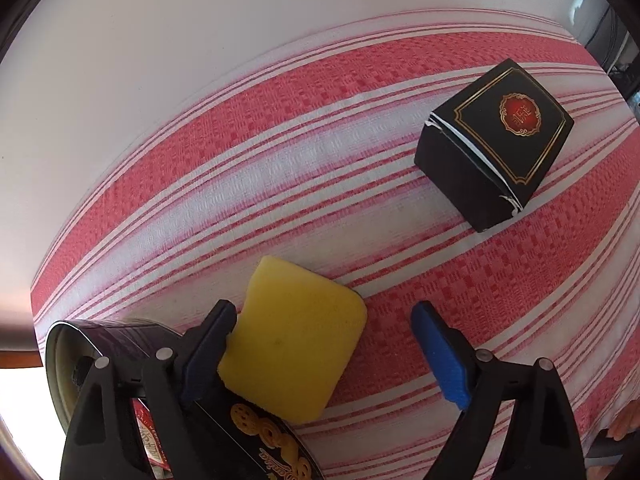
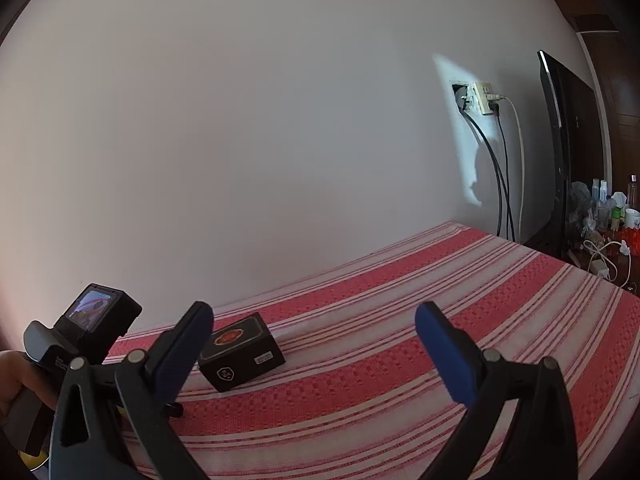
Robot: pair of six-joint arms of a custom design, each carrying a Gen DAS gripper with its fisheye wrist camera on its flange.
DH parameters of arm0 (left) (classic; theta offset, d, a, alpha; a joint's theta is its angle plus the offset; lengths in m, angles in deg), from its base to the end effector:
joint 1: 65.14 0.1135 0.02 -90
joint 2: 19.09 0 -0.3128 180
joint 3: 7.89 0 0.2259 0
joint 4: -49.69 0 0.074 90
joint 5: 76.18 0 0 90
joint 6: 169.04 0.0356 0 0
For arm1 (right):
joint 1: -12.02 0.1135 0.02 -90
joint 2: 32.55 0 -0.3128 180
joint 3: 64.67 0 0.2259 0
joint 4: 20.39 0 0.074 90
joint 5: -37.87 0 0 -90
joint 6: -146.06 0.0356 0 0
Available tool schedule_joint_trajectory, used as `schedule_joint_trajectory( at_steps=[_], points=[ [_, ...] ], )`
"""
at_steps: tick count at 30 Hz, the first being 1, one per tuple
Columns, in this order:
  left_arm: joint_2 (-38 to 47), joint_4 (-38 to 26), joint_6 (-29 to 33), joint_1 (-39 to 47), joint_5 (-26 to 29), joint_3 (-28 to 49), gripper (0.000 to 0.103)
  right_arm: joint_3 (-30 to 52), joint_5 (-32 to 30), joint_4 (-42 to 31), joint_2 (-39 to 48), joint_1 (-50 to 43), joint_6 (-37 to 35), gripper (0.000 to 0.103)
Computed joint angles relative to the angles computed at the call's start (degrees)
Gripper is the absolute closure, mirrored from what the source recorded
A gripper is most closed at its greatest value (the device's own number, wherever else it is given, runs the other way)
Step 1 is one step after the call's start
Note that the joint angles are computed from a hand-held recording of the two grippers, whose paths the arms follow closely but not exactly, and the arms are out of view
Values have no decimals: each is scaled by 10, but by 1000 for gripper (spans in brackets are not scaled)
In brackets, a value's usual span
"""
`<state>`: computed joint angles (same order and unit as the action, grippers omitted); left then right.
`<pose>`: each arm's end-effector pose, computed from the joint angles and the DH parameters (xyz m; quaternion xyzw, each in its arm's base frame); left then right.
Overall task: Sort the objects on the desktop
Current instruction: 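Grasp the yellow sponge with the left tool, then grasp the black box with the right tool while the left tool holds the sponge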
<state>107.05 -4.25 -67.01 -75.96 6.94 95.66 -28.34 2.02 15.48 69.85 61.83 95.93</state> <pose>0.4315 -0.0781 0.1730 0.1895 0.9731 0.0608 0.1164 0.1903 0.1806 0.1648 0.1592 0.7886 0.0332 0.5930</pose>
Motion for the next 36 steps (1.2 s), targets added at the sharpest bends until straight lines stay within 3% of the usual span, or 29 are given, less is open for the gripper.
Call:
schedule_joint_trajectory(
  at_steps=[3, 4, 5, 13, 19, 22, 24, 27, 28, 32, 36],
  points=[
    [-18, 28, 10, -2, -2, -37, 17, -1, 5, 2, -1, 1, 3, 0],
    [-24, 37, 14, -3, 0, -49, 21, -2, 6, 3, -1, 2, 3, 0],
    [-29, 39, 18, -3, 17, -57, 33, -2, 7, 4, -2, 2, 3, 0],
    [-69, 85, 20, -23, 13, -141, 45, -7, 7, -9, -6, -8, 22, 0],
    [-108, 154, 35, -45, -2, -229, 39, -23, -15, -1, -10, -25, 56, 0],
    [-118, 195, 11, -51, -31, -267, 17, -25, -16, -7, -11, -30, 66, 0],
    [-125, 209, -9, -43, -17, -286, 14, -25, -15, -12, -11, -33, 71, 0],
    [-151, 248, -22, -54, -27, -335, 26, -21, -15, -26, -10, -38, 79, 0],
    [-162, 265, -25, -65, -43, -354, 51, -19, -16, -33, -9, -40, 81, 0],
    [-204, 285, -60, -66, 32, -410, 51, -11, -28, -47, -3, -52, 82, 0],
    [-307, 383, -110, -62, 158, -551, 51, -10, -82, -24, 13, -72, 70, 0]
  ],
)
